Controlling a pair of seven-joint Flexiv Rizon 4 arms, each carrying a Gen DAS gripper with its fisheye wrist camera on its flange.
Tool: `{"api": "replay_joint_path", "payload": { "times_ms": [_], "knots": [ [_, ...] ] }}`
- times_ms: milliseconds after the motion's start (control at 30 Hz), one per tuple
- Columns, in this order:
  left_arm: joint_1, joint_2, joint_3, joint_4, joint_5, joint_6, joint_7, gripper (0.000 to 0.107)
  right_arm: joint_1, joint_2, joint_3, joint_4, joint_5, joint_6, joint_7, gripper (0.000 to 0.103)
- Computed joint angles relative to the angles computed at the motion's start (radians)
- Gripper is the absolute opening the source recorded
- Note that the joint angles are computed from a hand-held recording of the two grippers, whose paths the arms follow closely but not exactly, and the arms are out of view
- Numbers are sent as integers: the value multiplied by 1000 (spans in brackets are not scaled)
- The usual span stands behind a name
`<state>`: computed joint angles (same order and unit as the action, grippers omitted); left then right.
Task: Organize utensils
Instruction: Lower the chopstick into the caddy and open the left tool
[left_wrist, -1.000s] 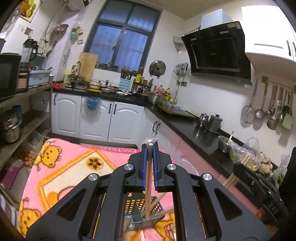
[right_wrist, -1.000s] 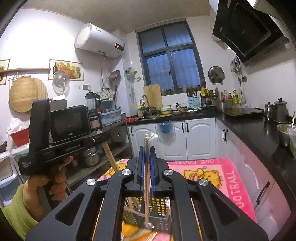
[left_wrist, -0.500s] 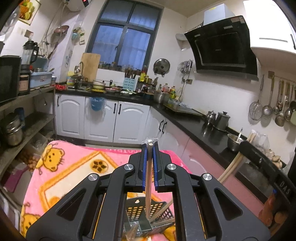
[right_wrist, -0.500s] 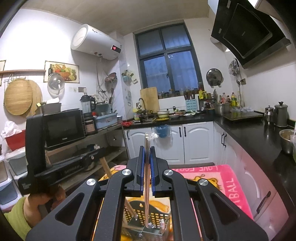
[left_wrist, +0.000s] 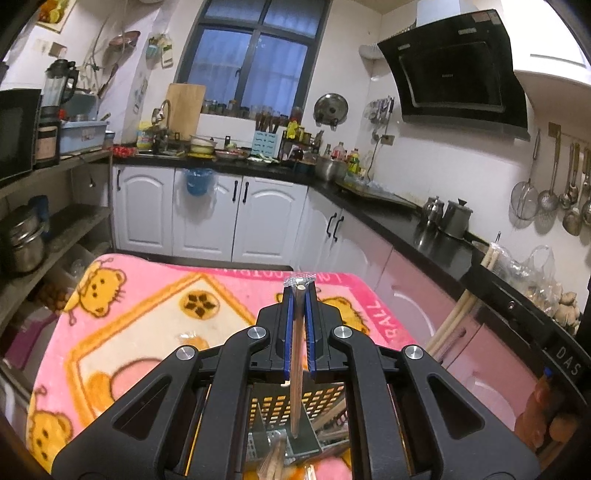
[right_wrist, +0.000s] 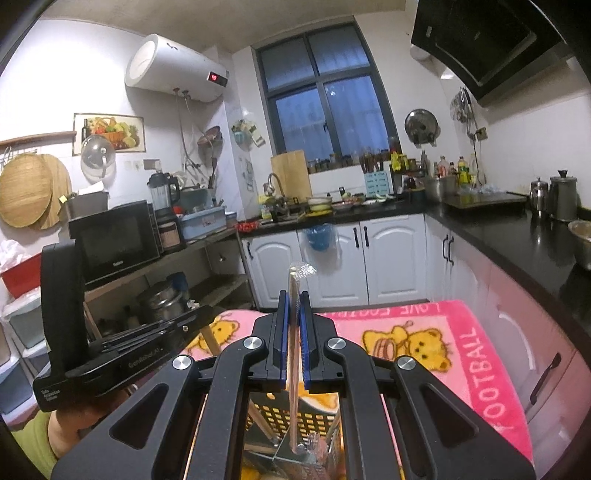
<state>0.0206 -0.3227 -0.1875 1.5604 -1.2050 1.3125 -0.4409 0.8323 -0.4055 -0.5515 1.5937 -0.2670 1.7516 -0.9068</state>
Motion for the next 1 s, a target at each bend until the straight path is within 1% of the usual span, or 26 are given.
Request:
{"api": "replay_joint_path", "payload": {
  "times_ms": [267,367,500,600,667,800,900,1000],
  "knots": [
    [0,-15,-4,17,8,-17,7,3,-38,-25,43,1,7,-5,-9,6],
    [1,-14,-4,30,10,-30,3,3,-69,-34,79,-5,2,-23,-2,6],
    [-4,-11,-6,45,-11,-23,31,3,-116,-46,133,-15,-20,-41,16,6],
    [-6,-18,3,47,12,-33,12,3,-125,-42,141,-8,-45,-62,37,6],
    [-5,-22,7,50,31,-37,-5,3,-148,-39,169,-7,-63,-74,51,6],
    [-1,-22,11,55,72,-49,-33,3,-163,-29,182,10,-113,-91,87,6],
    [5,-18,14,62,99,-63,-53,3,-192,-21,215,19,-144,-100,103,6],
    [10,-14,17,67,122,-77,-70,3,-210,-17,231,22,-178,-120,122,6]
  ]
}}
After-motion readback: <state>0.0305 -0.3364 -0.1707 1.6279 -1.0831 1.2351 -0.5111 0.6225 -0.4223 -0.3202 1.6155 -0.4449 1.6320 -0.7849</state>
